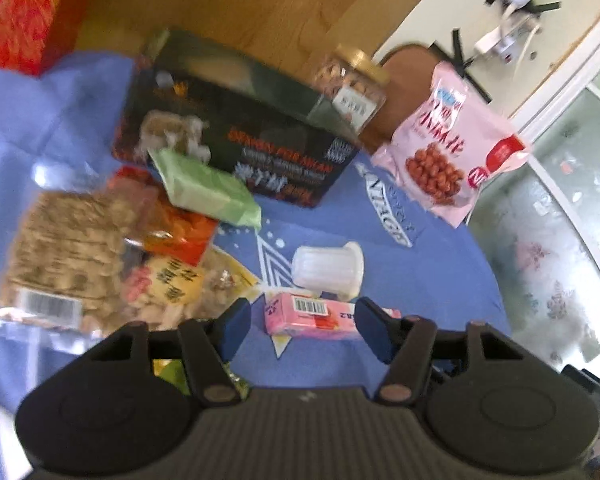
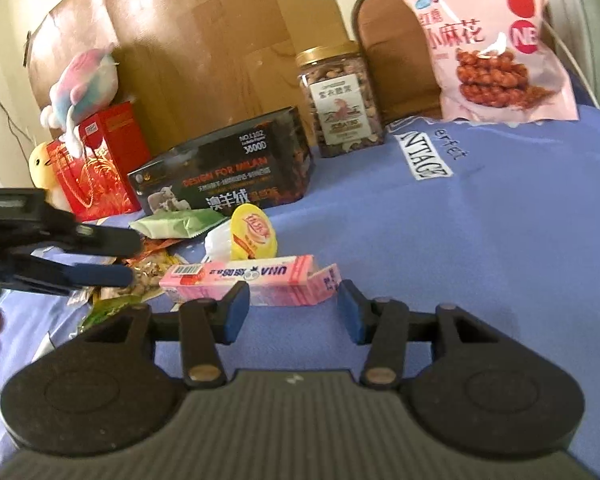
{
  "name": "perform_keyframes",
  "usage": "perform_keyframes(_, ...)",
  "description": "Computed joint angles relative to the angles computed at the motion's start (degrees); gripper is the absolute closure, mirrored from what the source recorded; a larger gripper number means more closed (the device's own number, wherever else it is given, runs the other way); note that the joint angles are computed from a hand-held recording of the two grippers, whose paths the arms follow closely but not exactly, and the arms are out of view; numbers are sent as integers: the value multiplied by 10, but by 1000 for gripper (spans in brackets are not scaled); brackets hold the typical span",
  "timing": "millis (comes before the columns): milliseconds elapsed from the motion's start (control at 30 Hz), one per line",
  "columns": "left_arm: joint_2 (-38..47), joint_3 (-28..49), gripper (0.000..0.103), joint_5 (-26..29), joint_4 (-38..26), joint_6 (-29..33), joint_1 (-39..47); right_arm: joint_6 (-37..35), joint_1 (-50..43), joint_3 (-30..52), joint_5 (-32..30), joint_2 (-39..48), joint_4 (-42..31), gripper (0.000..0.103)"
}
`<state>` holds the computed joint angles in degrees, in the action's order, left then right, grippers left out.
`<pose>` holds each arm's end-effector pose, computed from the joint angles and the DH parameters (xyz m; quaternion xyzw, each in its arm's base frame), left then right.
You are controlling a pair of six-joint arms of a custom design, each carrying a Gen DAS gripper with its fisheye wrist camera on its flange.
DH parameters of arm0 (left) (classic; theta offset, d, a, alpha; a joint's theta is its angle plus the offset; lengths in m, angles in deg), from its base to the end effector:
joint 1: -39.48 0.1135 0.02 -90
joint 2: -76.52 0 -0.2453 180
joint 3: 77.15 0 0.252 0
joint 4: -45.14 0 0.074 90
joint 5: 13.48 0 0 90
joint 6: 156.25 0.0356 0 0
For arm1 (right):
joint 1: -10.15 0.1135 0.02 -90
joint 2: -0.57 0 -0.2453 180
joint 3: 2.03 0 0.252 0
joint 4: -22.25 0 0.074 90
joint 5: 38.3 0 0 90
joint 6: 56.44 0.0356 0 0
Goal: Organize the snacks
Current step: 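Grasp the pink gum pack with the left gripper, then drop the pink gum pack into the black tin box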
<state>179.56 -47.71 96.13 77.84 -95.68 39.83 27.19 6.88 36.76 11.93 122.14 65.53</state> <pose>0.2278 -0.0106 0.0403 -0.1619 0.8844 -0.2527 0.3574 0.2592 0.0080 0.0080 -0.1680 0.8463 0.2728 0.4256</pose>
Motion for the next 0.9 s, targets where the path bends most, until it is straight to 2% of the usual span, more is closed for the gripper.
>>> perform_keyframes(67, 37, 32, 48, 12, -10, 6, -5, 1, 7, 11, 4, -2, -15, 50)
perform_keyframes(167, 68, 51, 57, 3, -4, 12, -17, -13, 17, 26, -3, -1, -38, 49)
perform_keyframes(300, 57, 35, 57, -28, 6, 24, -40, -24, 36, -5, 36, -5, 12, 56)
perform_keyframes(400, 11, -1, 57, -16, 5, 25, -41, -19, 38, -58, 57, -30, 70, 58)
perform_keyframes(467, -57, -45, 57, -10, 9, 43, -39, -16, 30, -102, 46, -71, 102, 58)
perform_keyframes(567, -154, -72, 56, 10, -21, 55, -9, 14, 53, -114, 57, -114, 129, 58)
perform_keyframes(667, -193, -39, 56, 27, -67, 71, 38, 44, 104, -75, 96, -122, 129, 58)
perform_keyframes(733, -181, 7, 55, 21, -86, 83, 64, 56, 149, -22, 135, -113, 120, 58)
perform_keyframes(833, -105, 101, 47, 0, -96, 77, 80, 58, 198, 86, 185, -55, 100, 54)
perform_keyframes(900, -37, 179, 44, -20, -122, 78, 78, 53, 215, 154, 213, -22, 48, 49)
